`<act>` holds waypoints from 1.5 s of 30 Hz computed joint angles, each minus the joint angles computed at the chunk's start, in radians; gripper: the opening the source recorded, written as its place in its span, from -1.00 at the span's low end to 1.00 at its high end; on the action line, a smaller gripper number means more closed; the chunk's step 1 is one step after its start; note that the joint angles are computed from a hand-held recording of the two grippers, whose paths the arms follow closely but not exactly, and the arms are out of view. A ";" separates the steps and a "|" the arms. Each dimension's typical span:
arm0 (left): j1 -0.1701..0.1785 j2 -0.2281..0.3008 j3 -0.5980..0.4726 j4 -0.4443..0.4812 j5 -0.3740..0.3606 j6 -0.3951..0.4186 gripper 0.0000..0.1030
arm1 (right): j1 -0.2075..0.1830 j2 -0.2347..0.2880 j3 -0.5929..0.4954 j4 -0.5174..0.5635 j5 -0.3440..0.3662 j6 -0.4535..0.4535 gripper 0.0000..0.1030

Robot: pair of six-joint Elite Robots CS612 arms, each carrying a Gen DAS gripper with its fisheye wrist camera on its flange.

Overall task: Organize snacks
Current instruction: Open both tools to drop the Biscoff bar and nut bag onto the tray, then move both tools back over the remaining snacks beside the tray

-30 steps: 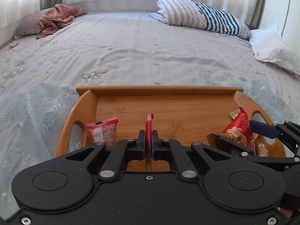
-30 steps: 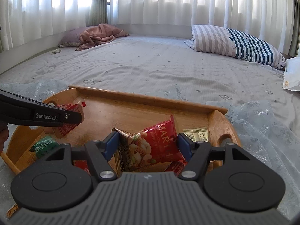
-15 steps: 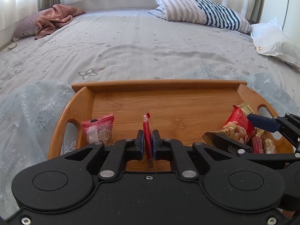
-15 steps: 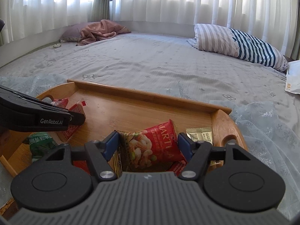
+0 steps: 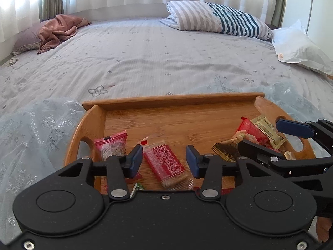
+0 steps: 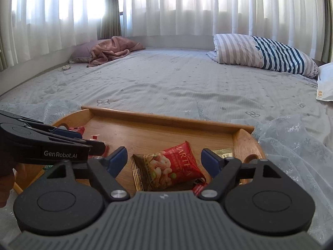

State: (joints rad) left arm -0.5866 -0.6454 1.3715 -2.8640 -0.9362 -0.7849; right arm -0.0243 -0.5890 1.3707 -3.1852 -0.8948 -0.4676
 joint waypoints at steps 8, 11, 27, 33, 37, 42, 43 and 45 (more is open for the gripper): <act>-0.035 -0.056 0.091 -0.049 0.035 0.001 0.58 | -0.021 -0.046 0.081 -0.088 0.021 0.000 0.79; -0.052 -0.075 0.127 -0.075 0.047 0.004 0.68 | -0.031 -0.061 0.111 -0.104 0.034 0.000 0.85; -0.124 -0.140 0.248 -0.095 0.065 -0.066 0.90 | -0.079 -0.114 0.266 -0.235 0.078 -0.018 1.00; -0.144 -0.157 0.278 -0.090 0.081 -0.105 0.93 | -0.093 -0.128 0.313 -0.295 0.083 0.006 1.00; -0.161 -0.165 0.291 -0.060 0.109 -0.129 0.93 | -0.103 -0.132 0.336 -0.325 0.088 0.027 1.00; -0.183 -0.177 0.304 -0.037 0.137 -0.142 0.94 | -0.114 -0.138 0.362 -0.339 0.102 0.044 1.00; -0.187 -0.179 0.309 -0.044 0.141 -0.140 0.94 | -0.116 -0.139 0.367 -0.344 0.104 0.046 1.00; -0.196 -0.188 0.318 -0.043 0.157 -0.148 0.94 | -0.119 -0.141 0.377 -0.354 0.104 0.049 1.00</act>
State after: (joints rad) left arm -0.7826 -0.8333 1.6893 -2.9065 -0.7795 -0.9325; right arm -0.1434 -0.7303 1.7477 -3.5388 -0.7908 -0.4185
